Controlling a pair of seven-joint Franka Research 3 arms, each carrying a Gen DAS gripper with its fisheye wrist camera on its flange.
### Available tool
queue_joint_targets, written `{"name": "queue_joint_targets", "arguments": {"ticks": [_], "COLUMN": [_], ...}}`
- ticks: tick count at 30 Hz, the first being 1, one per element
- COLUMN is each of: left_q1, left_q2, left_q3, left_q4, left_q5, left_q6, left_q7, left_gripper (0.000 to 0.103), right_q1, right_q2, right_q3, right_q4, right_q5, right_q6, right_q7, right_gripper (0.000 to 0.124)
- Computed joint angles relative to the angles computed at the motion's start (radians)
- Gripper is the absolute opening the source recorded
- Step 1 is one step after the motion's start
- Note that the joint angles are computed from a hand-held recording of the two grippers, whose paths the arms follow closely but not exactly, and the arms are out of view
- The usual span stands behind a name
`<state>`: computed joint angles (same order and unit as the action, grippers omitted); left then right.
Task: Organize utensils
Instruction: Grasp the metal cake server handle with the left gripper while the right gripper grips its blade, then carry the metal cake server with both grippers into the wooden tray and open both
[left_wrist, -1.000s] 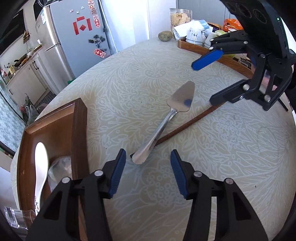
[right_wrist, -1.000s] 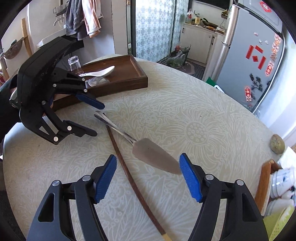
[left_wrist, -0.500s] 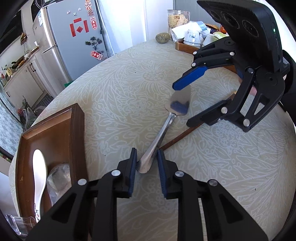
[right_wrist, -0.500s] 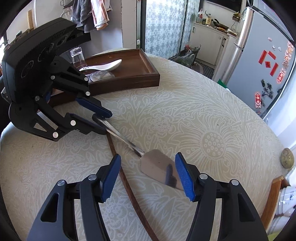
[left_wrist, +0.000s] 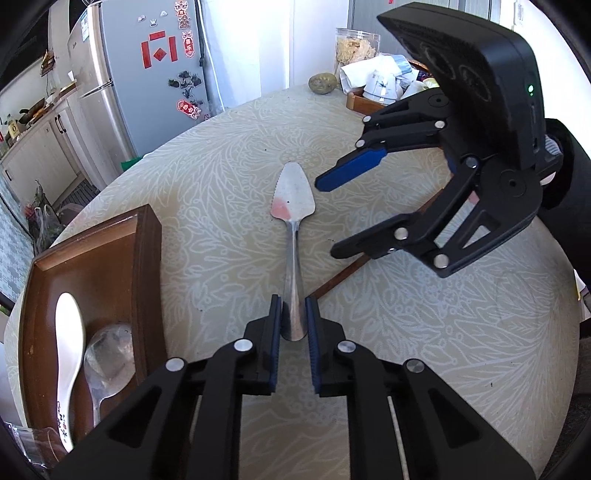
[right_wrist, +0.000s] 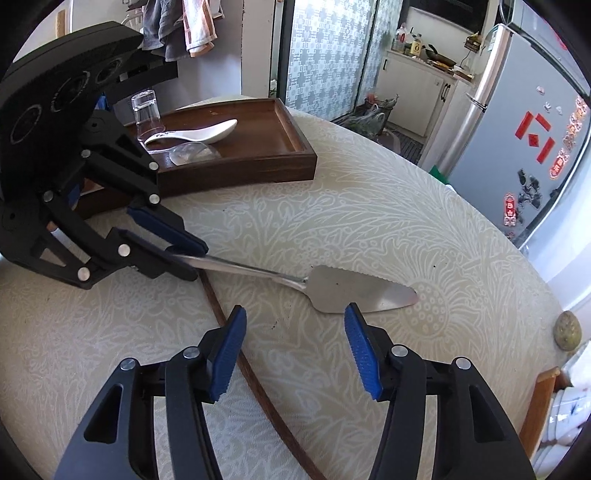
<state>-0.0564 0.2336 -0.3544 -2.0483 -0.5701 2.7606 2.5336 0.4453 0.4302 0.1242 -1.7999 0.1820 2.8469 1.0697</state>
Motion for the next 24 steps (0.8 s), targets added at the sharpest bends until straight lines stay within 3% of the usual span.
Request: {"name": "queue_joint_targets", "arguments": {"ticks": [9, 14, 24], "left_q1": [0.008, -0.008, -0.025], "left_q2": [-0.018, -0.029, -0.059], "left_q3": [-0.008, 0.012, 0.04], "left_q4": [0.013, 0.01, 0.002], "left_q5": [-0.103, -0.128, -0.171], "left_q6": [-0.062, -0.071, -0.081], "left_q7": [0.067, 0.085, 0.118], "left_gripper": [0.014, 0.015, 0.013], "right_q1": [0.024, 0.06, 0.031], "right_q2": [0.027, 0.02, 0.013], "right_q3": [-0.016, -0.051, -0.015], "right_q4": [0.015, 0.0, 0.002], "right_q5": [-0.035, -0.082, -0.055], "right_q6": [0.052, 0.08, 0.094], "right_q7": [0.012, 0.029, 0.007], "right_gripper": [0.047, 0.032, 0.023]}}
